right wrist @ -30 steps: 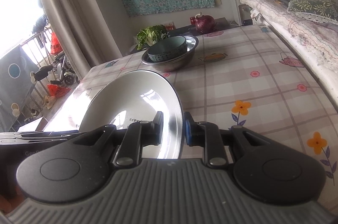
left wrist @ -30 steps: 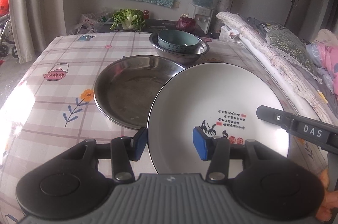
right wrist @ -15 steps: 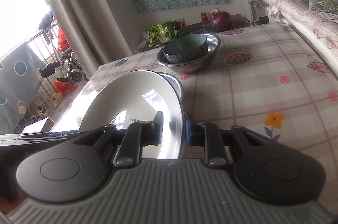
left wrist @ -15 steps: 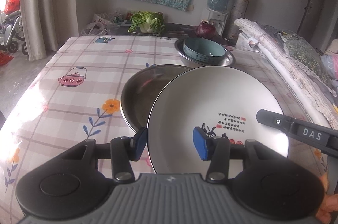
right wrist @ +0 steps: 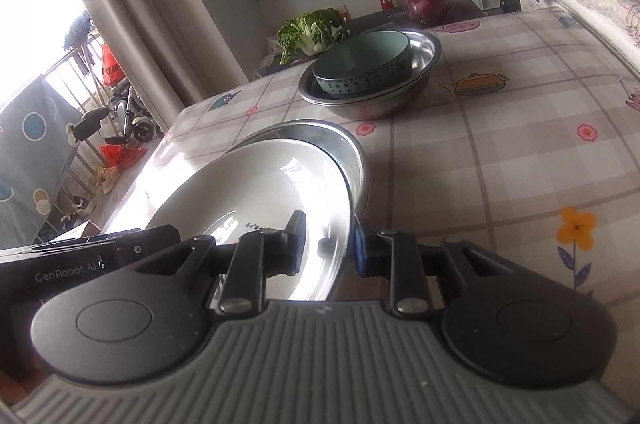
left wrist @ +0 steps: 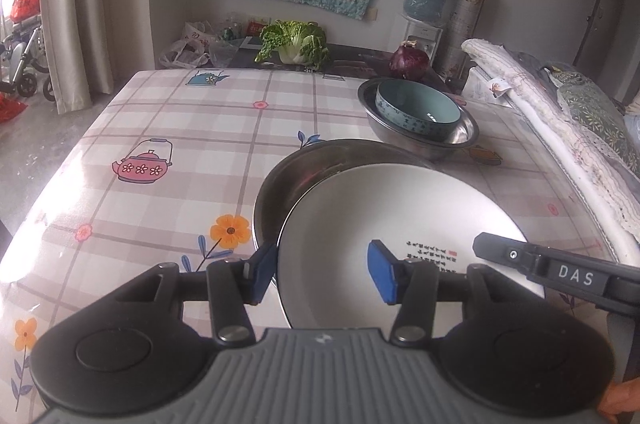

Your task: Organize plates and bowls

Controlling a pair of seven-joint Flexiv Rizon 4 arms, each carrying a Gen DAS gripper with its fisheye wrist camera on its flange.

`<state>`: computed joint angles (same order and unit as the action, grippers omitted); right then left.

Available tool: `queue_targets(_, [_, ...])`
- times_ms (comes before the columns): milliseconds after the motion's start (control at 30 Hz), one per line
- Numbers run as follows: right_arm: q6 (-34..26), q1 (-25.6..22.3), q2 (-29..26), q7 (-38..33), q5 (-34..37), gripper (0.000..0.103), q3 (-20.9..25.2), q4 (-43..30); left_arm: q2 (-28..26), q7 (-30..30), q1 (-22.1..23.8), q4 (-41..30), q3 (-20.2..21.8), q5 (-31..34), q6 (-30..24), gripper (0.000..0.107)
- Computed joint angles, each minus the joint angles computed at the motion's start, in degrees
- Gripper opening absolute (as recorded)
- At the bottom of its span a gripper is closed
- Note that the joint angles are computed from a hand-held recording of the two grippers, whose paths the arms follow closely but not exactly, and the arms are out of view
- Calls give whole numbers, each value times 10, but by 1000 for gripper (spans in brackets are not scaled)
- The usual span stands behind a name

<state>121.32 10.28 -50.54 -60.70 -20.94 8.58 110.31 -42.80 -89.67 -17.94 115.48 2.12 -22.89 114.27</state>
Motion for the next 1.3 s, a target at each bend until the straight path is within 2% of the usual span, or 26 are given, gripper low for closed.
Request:
queue_targets(333, [-8,0,-12,7,1,28,1,-19,-2,-15,36,1,-24,33,5,51])
queue_targets(567, [21,-2,-13,5,3,35,1,-14,3,-17,25,11,-15,28,12,53])
queue_targets(700, [40,-4,-11,7,3,41,1,-4,6,-16,18,16,-11,23,14,60])
queue_targets(933, [63,-8,-5,18,5,50,-2,21,7,1,-23,18,17,-9,11,75])
queue_targets(1167, [76,-11,2,21,11,71,-5,45,4,25,-62,14,39,-44,-4,84])
queue_targets(1300, [85,-17,4,22,5,72,-5,51,-4,30,-81,9,55,-70,4,88])
